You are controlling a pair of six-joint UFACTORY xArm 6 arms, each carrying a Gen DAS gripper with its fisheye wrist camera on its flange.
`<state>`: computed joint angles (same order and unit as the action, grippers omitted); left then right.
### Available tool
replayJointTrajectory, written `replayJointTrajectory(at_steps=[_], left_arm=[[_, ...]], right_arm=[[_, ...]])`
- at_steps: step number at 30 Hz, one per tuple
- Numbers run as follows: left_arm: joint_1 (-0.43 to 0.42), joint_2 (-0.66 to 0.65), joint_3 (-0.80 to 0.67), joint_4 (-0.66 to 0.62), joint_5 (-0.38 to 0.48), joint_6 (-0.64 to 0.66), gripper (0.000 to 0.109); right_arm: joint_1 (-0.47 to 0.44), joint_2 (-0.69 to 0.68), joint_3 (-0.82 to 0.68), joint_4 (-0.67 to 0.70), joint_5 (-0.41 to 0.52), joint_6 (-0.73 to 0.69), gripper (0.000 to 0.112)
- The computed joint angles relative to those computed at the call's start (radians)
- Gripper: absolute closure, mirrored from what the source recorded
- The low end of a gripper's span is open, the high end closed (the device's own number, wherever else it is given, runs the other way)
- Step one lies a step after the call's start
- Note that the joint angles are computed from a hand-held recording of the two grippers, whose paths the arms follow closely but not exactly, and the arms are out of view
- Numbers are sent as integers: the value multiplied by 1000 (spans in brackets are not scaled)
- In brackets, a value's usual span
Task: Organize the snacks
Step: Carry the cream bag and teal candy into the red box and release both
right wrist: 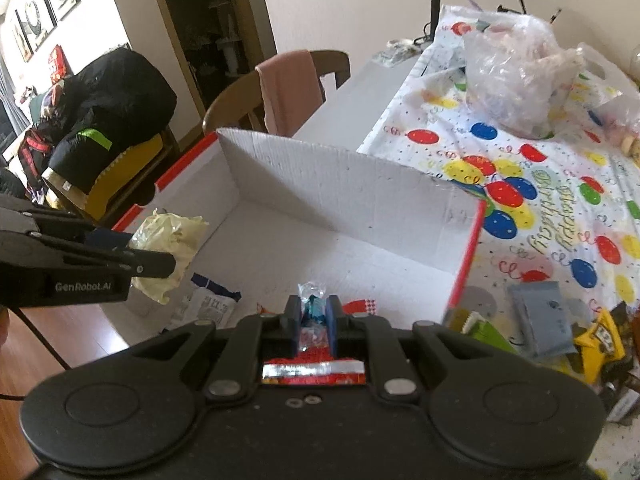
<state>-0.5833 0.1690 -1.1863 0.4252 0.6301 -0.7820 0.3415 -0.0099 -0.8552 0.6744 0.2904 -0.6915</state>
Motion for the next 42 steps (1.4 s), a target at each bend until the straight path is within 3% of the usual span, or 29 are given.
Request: replayJointTrajectory(at_steps=[12, 18, 25, 27, 28, 42], left_arm=[[-9, 119, -123, -101, 121, 161, 78], [-9, 119, -113, -128, 113, 183, 78], [-15, 95, -79, -123, 93, 156, 74], [-16, 80, -61, -108, 73, 132, 57], [-17, 75, -55, -99, 64, 120, 55], [-60, -86, 80, 68, -45, -96, 48]], right_arm=[[4, 93, -64, -119, 40, 95, 98], [1, 82, -57, -147, 60, 118, 92], [-1, 47, -34, -101, 65, 87, 86], [-2, 34, -27, -85, 63, 78, 84], [-4, 26, -23, -73, 66, 70, 83], [-20, -145, 76, 63, 65, -32, 71]])
